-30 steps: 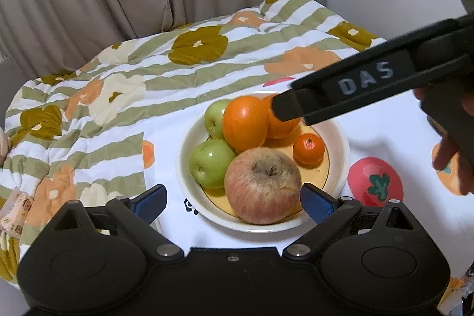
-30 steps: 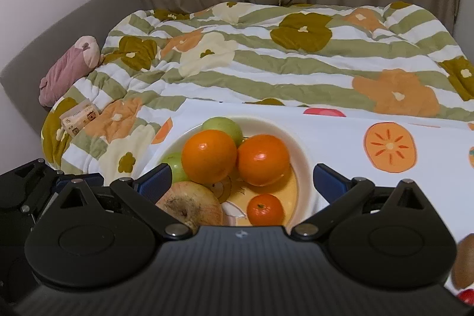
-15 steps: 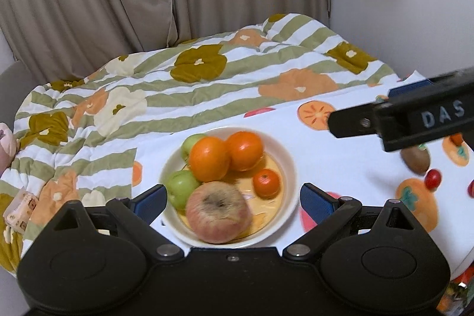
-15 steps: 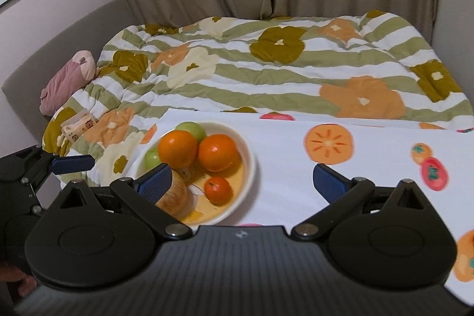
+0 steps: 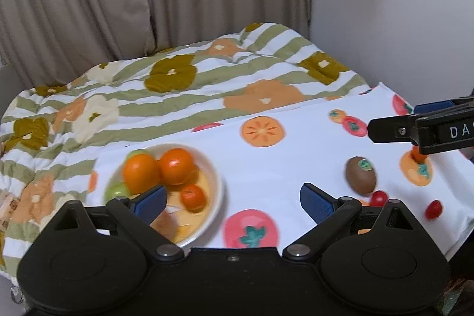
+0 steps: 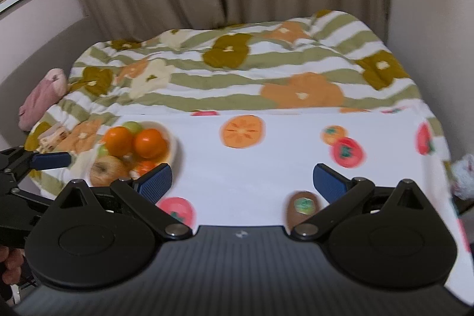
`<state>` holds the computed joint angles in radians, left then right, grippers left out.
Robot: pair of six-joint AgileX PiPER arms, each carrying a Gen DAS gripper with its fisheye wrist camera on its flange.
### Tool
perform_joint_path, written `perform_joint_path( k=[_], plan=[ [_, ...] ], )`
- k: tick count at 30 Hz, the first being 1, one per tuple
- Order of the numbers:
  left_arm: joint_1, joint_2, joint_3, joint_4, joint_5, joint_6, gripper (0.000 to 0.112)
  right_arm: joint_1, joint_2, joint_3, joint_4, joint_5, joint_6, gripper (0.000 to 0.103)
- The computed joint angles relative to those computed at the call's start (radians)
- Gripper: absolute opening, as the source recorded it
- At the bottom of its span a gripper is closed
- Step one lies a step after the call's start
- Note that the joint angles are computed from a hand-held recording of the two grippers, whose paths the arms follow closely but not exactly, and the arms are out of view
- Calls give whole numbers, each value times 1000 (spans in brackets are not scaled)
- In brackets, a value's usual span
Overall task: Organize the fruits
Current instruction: 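Grasp the kiwi with the left gripper while the right grasps a small tangerine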
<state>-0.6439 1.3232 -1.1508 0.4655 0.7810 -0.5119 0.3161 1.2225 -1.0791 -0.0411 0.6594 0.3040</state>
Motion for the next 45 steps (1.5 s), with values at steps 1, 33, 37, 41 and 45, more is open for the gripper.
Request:
perform_joint_path(
  k=[1, 33, 37, 41, 45],
  plan=[
    [-22, 10, -2, 14, -1, -27, 99, -30, -15, 16, 15, -1, -24, 103],
    [-256, 643, -375, 126, -113, -315, 83, -546, 133, 351, 520, -332, -643, 96],
    [-256, 672, -400, 104, -98, -309, 75, -505, 152, 366, 354, -389, -454, 96],
    [-254, 685, -408, 89, -95, -307, 67, -471, 174, 366, 207, -422, -292, 93],
    [-245, 689, -408, 62, -104, -283, 57, -432, 199, 363, -79, -444, 0, 88]
  ],
)
